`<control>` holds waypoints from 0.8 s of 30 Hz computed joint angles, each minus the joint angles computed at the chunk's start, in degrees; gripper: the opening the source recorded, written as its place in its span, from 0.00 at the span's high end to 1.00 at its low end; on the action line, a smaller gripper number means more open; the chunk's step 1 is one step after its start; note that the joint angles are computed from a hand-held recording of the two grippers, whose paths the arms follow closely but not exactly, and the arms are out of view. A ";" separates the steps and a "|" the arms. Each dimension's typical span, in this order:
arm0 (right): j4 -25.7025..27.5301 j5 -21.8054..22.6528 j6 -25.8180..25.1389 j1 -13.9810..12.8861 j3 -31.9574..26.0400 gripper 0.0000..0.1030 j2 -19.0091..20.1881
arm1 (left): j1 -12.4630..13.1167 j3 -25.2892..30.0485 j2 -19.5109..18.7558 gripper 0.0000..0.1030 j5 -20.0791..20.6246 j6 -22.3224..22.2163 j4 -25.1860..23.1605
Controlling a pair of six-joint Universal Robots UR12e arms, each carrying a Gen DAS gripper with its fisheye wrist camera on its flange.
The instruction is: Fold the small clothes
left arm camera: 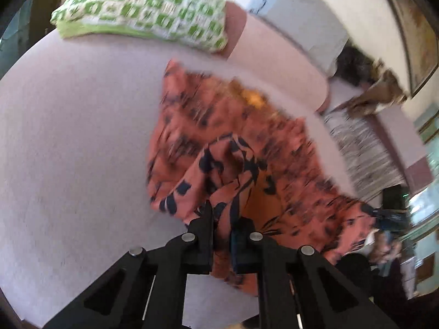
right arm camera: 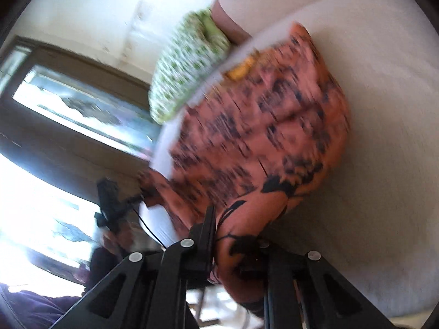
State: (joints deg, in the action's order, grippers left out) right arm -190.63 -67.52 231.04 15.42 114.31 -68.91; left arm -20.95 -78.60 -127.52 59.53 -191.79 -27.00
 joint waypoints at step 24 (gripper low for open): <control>-3.72 -18.44 10.92 -6.64 -11.81 0.43 10.46 | -3.32 13.76 -9.04 0.41 28.94 -34.16 14.41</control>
State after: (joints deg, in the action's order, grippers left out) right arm -194.34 -85.97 241.97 8.78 102.50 -58.46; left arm -24.28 -64.84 -136.56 88.46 -225.94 -12.60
